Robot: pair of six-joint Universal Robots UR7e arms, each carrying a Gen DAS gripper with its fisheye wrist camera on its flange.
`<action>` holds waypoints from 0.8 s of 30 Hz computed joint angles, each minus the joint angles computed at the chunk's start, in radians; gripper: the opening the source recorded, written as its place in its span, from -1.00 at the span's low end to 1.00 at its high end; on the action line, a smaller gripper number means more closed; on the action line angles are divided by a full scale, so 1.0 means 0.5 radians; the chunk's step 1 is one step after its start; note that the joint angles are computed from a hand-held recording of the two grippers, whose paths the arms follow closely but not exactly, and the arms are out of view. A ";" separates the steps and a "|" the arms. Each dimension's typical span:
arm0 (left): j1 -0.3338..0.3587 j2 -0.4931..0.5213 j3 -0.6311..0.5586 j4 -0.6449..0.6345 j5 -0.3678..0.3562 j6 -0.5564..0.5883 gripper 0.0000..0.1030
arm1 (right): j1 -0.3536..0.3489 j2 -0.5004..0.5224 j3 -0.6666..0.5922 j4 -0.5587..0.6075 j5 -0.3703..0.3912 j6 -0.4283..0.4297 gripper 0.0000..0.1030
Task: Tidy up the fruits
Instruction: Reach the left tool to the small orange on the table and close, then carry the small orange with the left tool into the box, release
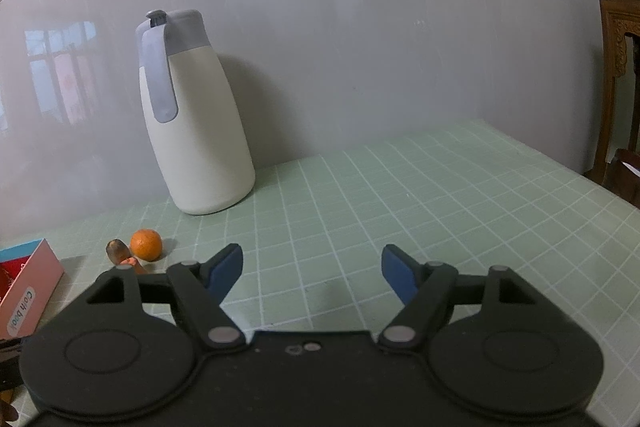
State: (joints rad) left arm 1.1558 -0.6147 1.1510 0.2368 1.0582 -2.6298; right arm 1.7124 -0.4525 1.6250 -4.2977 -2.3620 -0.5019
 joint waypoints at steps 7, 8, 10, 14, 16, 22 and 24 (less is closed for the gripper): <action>-0.023 -0.139 0.137 -0.067 0.107 0.050 -0.56 | 0.006 0.003 -0.011 0.022 -0.001 0.009 0.48; -0.025 -0.165 0.161 -0.079 0.126 0.057 -0.56 | 0.011 0.006 -0.014 0.026 -0.003 0.012 0.48; -0.027 -0.216 0.207 -0.103 0.153 0.076 -0.56 | 0.021 0.014 -0.025 0.031 -0.003 0.008 0.48; -0.009 -0.273 0.233 -0.115 0.179 0.100 -0.56 | 0.043 0.038 -0.052 0.056 -0.001 0.009 0.48; 0.006 -0.300 0.239 -0.121 0.186 0.111 -0.56 | 0.054 0.051 -0.070 0.076 -0.001 0.011 0.48; 0.052 -0.361 0.245 -0.145 0.182 0.136 -0.56 | 0.091 0.105 -0.143 0.144 0.006 0.015 0.48; 0.070 -0.375 0.238 -0.141 0.179 0.141 -0.56 | 0.100 0.119 -0.162 0.172 0.012 0.012 0.48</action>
